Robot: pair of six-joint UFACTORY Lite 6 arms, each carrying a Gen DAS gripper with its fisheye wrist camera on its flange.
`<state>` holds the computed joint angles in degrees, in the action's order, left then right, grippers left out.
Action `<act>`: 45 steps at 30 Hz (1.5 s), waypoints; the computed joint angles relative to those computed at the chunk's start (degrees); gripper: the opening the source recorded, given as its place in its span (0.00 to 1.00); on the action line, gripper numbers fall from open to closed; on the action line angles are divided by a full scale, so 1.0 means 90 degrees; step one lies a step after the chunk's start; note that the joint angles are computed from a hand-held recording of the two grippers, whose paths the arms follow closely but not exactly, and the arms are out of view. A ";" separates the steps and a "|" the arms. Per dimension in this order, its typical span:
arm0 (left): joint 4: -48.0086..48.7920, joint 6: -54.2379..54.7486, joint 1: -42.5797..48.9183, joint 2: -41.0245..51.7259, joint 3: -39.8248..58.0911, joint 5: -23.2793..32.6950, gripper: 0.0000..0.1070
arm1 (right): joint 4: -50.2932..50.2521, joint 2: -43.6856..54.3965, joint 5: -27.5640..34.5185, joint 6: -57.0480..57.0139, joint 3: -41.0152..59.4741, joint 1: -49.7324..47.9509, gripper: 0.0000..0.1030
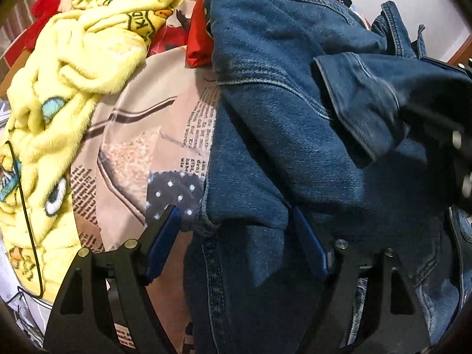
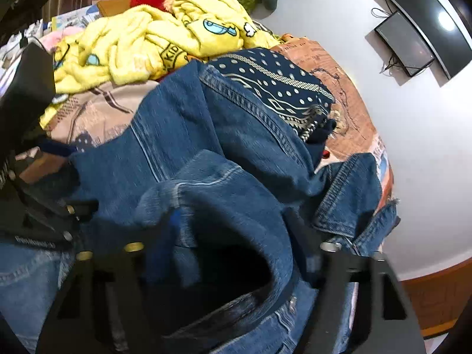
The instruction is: Fold large clothes
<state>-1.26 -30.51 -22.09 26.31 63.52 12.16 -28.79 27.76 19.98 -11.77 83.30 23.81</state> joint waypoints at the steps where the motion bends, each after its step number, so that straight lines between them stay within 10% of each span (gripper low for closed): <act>1: -0.0020 0.0032 0.0019 0.0010 -0.0009 -0.0017 0.72 | -0.0210 -0.0035 -0.0044 0.0262 -0.0050 0.0026 0.36; 7: 0.0461 -0.0462 -0.0063 0.0019 -0.0013 0.0034 0.73 | 0.2252 -0.0573 0.0023 -0.1642 -0.0053 -0.0627 0.11; 16: 0.1950 -0.1942 -0.0238 -0.0182 0.0193 0.0500 0.73 | 0.5804 -0.1637 0.0403 -0.4233 -0.0549 -0.2329 0.09; 21: 0.1763 -0.1792 -0.0240 0.0264 0.0474 0.0732 0.75 | 0.7952 -0.1374 0.1734 -0.5318 -0.0447 -0.3747 0.09; 40: 0.3675 -0.3502 -0.0729 0.0850 0.0996 0.1368 0.84 | 0.9482 -0.0474 0.4112 -0.5500 -0.0601 -0.6282 0.11; 45: 0.3543 -0.3338 -0.0714 0.0870 0.1079 0.1450 0.84 | 0.9434 -0.0970 0.2912 -0.5523 -0.0841 -0.6819 0.18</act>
<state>30.63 -60.55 -28.52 34.14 73.23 25.21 56.12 19.03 46.18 -61.48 75.73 -37.57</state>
